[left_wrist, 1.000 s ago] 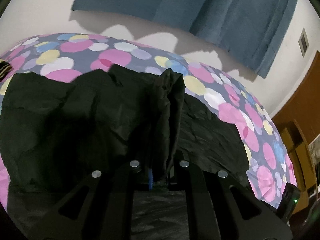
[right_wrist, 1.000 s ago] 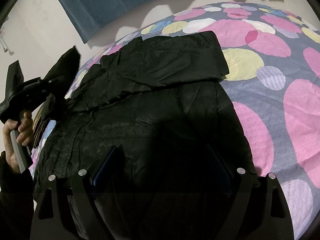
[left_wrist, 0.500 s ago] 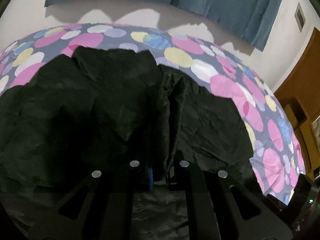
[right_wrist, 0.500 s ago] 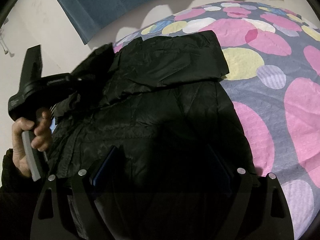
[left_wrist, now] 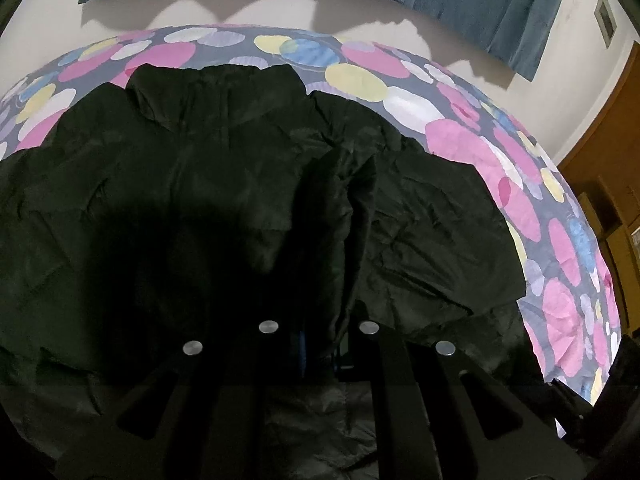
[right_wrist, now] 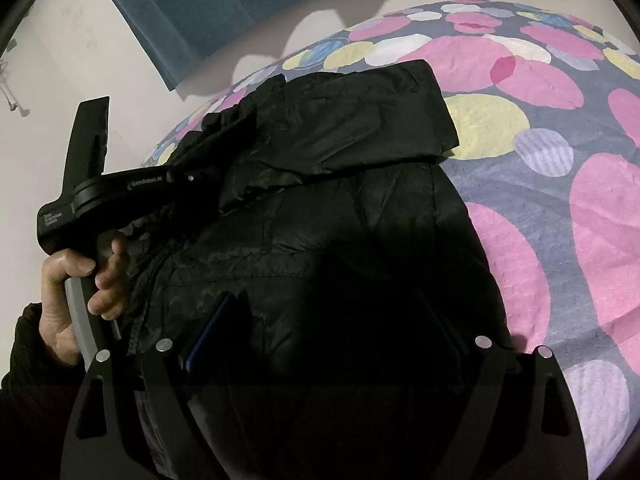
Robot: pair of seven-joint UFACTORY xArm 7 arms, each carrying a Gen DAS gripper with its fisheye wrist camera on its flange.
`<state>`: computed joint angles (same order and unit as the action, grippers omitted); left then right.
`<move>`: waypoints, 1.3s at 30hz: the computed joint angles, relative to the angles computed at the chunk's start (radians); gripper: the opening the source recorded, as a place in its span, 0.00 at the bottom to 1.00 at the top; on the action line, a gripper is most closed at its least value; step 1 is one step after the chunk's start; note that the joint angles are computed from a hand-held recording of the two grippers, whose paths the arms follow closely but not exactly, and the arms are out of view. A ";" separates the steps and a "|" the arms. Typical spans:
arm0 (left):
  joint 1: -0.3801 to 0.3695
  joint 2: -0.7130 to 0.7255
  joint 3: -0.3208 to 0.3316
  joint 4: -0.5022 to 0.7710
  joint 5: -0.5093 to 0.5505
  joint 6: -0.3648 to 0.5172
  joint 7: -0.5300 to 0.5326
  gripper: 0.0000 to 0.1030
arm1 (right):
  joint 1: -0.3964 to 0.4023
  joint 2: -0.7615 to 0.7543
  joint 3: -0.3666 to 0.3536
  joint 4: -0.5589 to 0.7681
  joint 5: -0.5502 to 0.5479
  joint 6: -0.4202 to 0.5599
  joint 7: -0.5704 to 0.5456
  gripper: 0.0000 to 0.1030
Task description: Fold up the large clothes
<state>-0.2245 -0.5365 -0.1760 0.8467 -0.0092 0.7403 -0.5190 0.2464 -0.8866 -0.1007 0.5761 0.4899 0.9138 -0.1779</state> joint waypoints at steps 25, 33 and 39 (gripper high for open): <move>0.069 -0.409 0.129 -0.106 -0.018 0.157 0.208 0.60 | 0.004 0.001 -0.001 0.000 0.000 -0.003 0.001 0.85; 0.360 -0.442 0.343 -0.173 0.050 0.202 0.294 0.52 | 0.003 0.000 -0.001 -0.002 -0.002 -0.005 0.000 0.85; 0.388 -0.395 0.377 -0.203 -0.024 0.185 0.380 0.38 | 0.003 -0.002 -0.002 -0.003 -0.001 -0.004 0.001 0.85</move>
